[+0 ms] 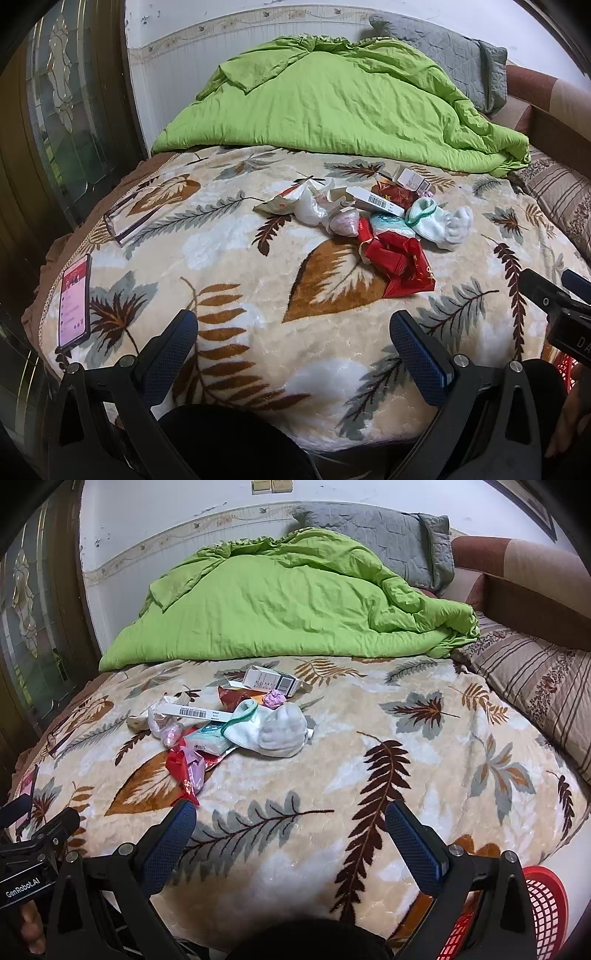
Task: Collect trash
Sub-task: 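Move both tools toward the pile of trash on the bed, then grasp the white sock with the right tool while the left tool grasps the red bag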
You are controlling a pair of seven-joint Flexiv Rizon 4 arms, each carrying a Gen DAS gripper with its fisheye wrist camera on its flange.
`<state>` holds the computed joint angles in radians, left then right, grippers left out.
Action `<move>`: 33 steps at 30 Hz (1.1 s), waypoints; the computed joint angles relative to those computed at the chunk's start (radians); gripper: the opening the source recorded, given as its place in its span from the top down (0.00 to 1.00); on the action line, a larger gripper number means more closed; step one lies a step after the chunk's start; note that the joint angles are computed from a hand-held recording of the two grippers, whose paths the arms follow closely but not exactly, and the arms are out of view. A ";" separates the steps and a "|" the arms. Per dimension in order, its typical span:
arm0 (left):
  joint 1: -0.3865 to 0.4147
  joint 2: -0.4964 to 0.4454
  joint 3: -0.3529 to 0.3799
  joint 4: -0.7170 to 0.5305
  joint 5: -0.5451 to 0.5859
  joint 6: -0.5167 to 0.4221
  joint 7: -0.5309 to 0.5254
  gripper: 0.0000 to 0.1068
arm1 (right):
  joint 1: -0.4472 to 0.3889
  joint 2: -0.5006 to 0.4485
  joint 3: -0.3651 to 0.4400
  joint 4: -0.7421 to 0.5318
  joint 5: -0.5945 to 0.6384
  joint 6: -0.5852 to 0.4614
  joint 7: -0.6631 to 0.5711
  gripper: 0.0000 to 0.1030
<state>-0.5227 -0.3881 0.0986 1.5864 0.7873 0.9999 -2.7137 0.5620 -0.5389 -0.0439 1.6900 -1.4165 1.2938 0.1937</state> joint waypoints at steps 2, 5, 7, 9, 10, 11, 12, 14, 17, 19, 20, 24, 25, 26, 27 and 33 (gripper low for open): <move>0.000 -0.001 0.000 0.001 0.001 0.005 -0.005 0.04 | -0.001 -0.001 0.001 0.000 0.004 0.002 0.001 0.00; 0.003 0.000 0.001 0.004 -0.001 0.013 -0.007 0.04 | 0.000 -0.001 -0.002 -0.001 -0.003 0.003 0.005 0.00; 0.001 -0.002 0.001 0.003 0.000 0.013 -0.008 0.04 | -0.001 -0.002 -0.003 -0.002 -0.010 0.004 0.011 0.00; 0.003 0.000 0.001 0.005 -0.003 0.017 -0.006 0.04 | -0.002 -0.002 0.001 -0.002 -0.001 0.001 0.002 0.00; 0.001 -0.001 0.002 0.002 -0.001 0.012 -0.004 0.04 | -0.002 -0.001 0.002 -0.001 0.001 0.001 0.000 0.00; 0.001 0.001 0.002 0.002 -0.003 0.007 0.000 0.04 | 0.000 -0.001 -0.003 -0.001 -0.010 0.002 0.010 0.00; -0.001 -0.003 0.003 -0.001 0.002 0.010 -0.006 0.04 | -0.001 -0.002 -0.004 -0.003 -0.016 0.005 0.015 0.00; -0.005 -0.010 0.005 -0.008 0.009 0.010 -0.014 0.04 | -0.006 -0.007 -0.002 -0.007 -0.019 0.014 0.017 0.00; 0.014 -0.015 0.000 0.001 -0.018 0.082 -0.035 0.04 | -0.016 -0.011 0.004 -0.005 0.007 0.036 0.009 0.00; 0.015 -0.020 0.004 -0.001 -0.033 0.114 -0.044 0.04 | -0.023 -0.010 0.023 0.001 0.081 0.047 -0.037 0.00; 0.034 -0.019 -0.001 0.009 -0.061 0.160 -0.040 0.04 | -0.024 -0.011 0.026 0.004 0.116 0.057 -0.056 0.00; 0.066 -0.018 -0.018 0.020 -0.193 0.159 0.060 0.04 | -0.014 -0.019 0.008 0.006 0.205 0.107 -0.108 0.01; 0.075 -0.016 -0.030 0.018 -0.237 0.116 0.111 0.04 | -0.007 -0.021 -0.008 0.007 0.209 0.125 -0.106 0.02; 0.083 -0.018 -0.039 0.015 -0.272 0.092 0.150 0.04 | -0.007 -0.027 -0.015 0.003 0.229 0.145 -0.116 0.02; 0.085 -0.021 -0.040 0.012 -0.292 0.094 0.167 0.04 | -0.006 -0.032 -0.019 0.000 0.252 0.158 -0.131 0.03; 0.093 -0.057 -0.024 0.010 -0.348 0.171 0.222 0.04 | -0.084 -0.094 0.103 -0.088 0.503 0.153 -0.394 0.08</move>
